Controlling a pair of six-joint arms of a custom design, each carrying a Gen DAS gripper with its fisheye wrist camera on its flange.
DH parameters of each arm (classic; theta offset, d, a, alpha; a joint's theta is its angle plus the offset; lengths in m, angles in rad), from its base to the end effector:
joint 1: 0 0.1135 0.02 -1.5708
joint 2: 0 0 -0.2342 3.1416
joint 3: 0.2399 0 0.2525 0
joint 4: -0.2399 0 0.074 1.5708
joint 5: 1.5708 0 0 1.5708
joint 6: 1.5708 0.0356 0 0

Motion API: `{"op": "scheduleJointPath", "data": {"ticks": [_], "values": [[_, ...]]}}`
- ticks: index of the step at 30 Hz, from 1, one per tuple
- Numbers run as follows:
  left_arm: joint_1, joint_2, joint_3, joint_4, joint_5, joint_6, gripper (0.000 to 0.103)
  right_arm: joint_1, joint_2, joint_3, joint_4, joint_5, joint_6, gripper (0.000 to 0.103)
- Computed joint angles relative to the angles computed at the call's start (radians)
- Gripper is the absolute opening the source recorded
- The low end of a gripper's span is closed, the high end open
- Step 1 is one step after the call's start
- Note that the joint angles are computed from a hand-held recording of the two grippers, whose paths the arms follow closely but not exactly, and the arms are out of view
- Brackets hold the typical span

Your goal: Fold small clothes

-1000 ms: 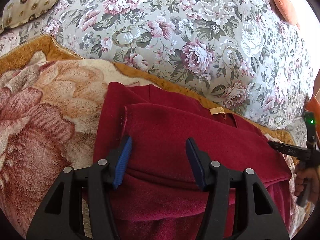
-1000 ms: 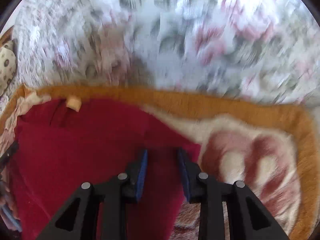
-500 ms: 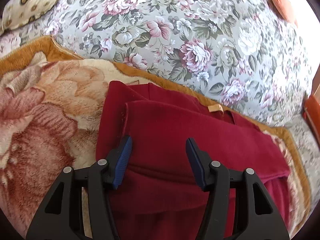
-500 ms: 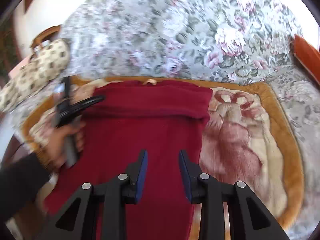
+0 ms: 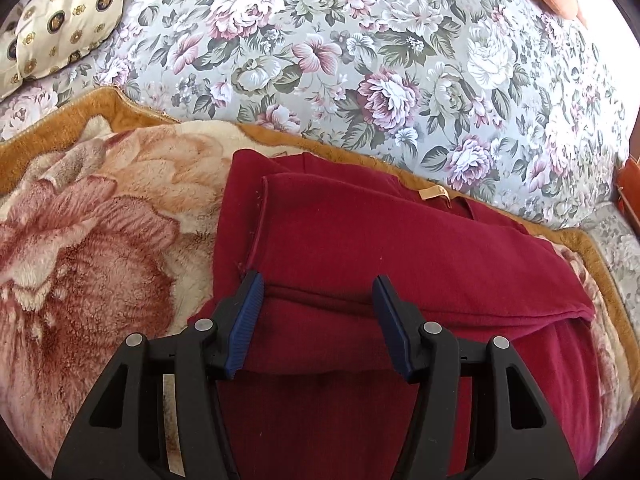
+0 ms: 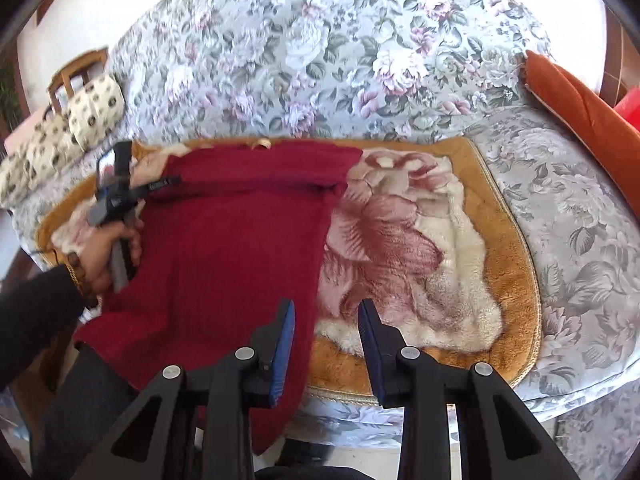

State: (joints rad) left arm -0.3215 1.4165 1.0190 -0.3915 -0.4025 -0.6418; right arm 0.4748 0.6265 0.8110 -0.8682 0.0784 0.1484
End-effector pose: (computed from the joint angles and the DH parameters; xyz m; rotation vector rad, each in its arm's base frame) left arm 0.2972 -0.0843 0.2295 -0.5514 2.2147 -0.0230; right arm 0.1305 0.0639 0.2856 -0.3261 2.2400 0.2452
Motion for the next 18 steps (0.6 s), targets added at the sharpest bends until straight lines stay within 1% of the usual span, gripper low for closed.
{"op": "scheduleJointPath", "data": {"ticks": [2,3,6,8,10,11,12,15,17,18], "values": [[-0.005,0.012,0.012,-0.006,0.0,0.011,0.062,-0.035,-0.016,0.0,0.0,-0.056,-0.013,0.031],[-0.008,0.018,0.019,-0.012,-0.004,0.012,0.063,-0.048,-0.02,-0.002,-0.005,-0.066,-0.019,0.031],[-0.004,0.01,0.01,-0.003,0.009,0.016,0.065,-0.062,-0.046,-0.022,-0.012,-0.055,-0.014,0.031],[0.005,0.0,-0.001,0.009,0.026,0.014,0.065,-0.149,-0.086,-0.04,0.006,-0.165,0.005,0.031],[0.004,0.003,0.0,0.009,0.026,0.014,0.065,-0.198,-0.083,-0.044,0.023,-0.238,0.028,0.031],[0.001,0.005,0.002,0.009,0.023,0.017,0.067,-0.201,-0.078,-0.044,0.027,-0.246,0.034,0.031],[0.0,0.005,0.002,0.01,0.023,0.018,0.067,-0.193,-0.068,-0.042,0.03,-0.229,0.035,0.031],[0.006,0.001,-0.004,0.02,0.034,0.021,0.068,-0.147,-0.031,-0.032,0.019,-0.133,0.012,0.031],[0.006,0.0,-0.005,0.023,0.035,0.021,0.068,-0.179,-0.035,-0.04,0.01,-0.139,-0.01,0.031],[0.006,-0.001,-0.006,0.025,0.037,0.021,0.068,-0.215,-0.047,-0.048,0.007,-0.165,-0.018,0.031]]}}
